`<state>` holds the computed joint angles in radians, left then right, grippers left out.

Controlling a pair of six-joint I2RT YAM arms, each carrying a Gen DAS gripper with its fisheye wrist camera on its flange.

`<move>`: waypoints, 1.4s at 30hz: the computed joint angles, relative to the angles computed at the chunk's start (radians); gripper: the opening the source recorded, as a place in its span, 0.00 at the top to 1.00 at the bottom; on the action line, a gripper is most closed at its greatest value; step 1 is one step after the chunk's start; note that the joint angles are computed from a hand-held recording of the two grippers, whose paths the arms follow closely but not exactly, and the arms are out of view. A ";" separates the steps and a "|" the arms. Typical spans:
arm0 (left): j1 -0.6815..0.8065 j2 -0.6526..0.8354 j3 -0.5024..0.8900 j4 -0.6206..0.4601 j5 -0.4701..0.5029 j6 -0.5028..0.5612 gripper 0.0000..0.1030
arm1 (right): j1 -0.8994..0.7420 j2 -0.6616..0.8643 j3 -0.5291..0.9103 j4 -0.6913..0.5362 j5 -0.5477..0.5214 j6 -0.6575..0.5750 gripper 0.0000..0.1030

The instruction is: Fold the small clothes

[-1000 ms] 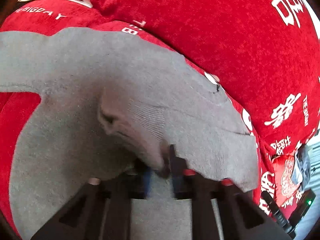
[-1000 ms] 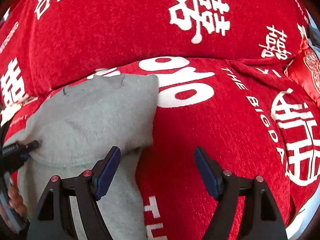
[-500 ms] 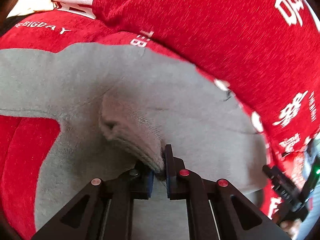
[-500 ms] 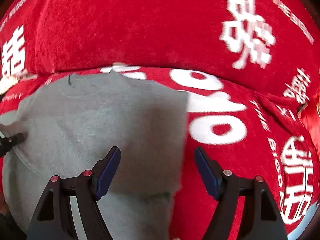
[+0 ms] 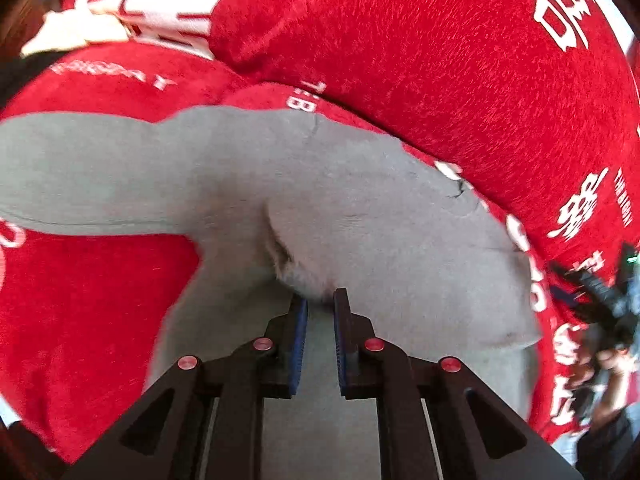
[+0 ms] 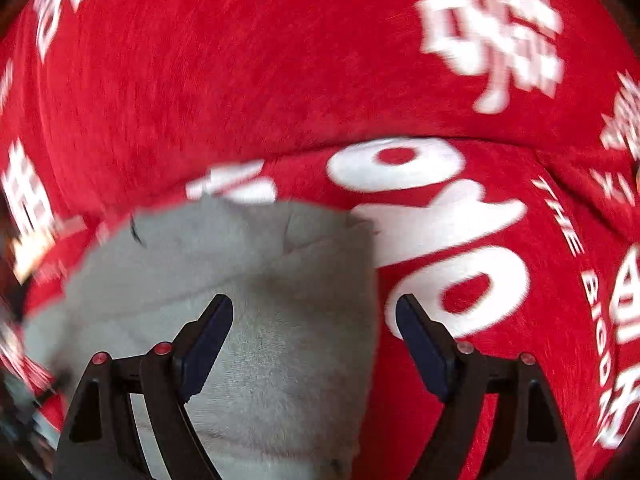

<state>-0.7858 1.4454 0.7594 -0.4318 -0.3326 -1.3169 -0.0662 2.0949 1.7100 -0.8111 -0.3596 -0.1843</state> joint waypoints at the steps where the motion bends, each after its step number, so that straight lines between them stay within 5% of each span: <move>1: -0.028 0.017 0.036 -0.065 -0.035 -0.011 0.88 | -0.022 -0.016 -0.010 -0.007 -0.051 0.004 0.17; 5: -0.051 0.074 0.124 -0.110 -0.048 0.015 0.88 | -0.021 -0.099 -0.119 -0.017 -0.168 -0.076 0.17; 10: -0.051 0.192 0.262 -0.114 -0.030 0.070 0.88 | 0.104 -0.155 -0.327 0.065 -0.008 -0.124 0.17; 13: -0.056 0.244 0.292 -0.126 0.031 0.086 0.88 | 0.139 -0.323 -0.558 0.221 0.098 -0.181 0.17; 17: -0.118 0.230 0.231 -0.088 0.019 0.033 0.88 | 0.072 -0.541 -0.735 0.199 0.046 -0.288 0.17; 19: -0.145 0.220 0.168 0.011 0.010 0.013 0.49 | 0.023 -0.608 -0.792 0.183 -0.005 -0.341 0.17; 20: -0.157 0.217 0.153 0.047 -0.017 0.026 0.47 | 0.021 -0.615 -0.809 0.190 0.008 -0.349 0.17; 23: -0.190 0.292 0.259 -0.082 -0.070 0.026 0.48 | 0.027 -0.572 -0.832 0.248 0.109 -0.319 0.17; 26: -0.226 0.301 0.321 -0.184 -0.078 0.008 0.45 | -0.030 -0.587 -0.813 0.212 0.030 -0.305 0.17; 28: -0.261 0.282 0.337 -0.240 -0.148 -0.040 0.15 | -0.064 -0.599 -0.794 0.179 -0.043 -0.316 0.17; 30: -0.290 0.266 0.348 -0.303 -0.240 -0.114 0.06 | -0.064 -0.600 -0.778 0.186 -0.062 -0.306 0.17; 32: -0.275 0.249 0.351 -0.319 -0.276 -0.139 0.06 | -0.038 -0.562 -0.738 0.183 -0.067 -0.277 0.17; 36: -0.157 0.229 0.326 -0.236 -0.177 -0.034 0.06 | 0.024 -0.437 -0.681 0.205 -0.024 -0.238 0.17; 38: -0.114 0.240 0.320 -0.241 -0.155 -0.016 0.06 | 0.015 -0.434 -0.721 0.280 0.028 -0.248 0.18; 40: -0.091 0.245 0.302 -0.254 -0.140 -0.016 0.06 | -0.038 -0.458 -0.738 0.269 -0.030 -0.285 0.17; 42: -0.074 0.234 0.262 -0.238 -0.125 -0.023 0.06 | -0.049 -0.490 -0.765 0.283 0.054 -0.301 0.16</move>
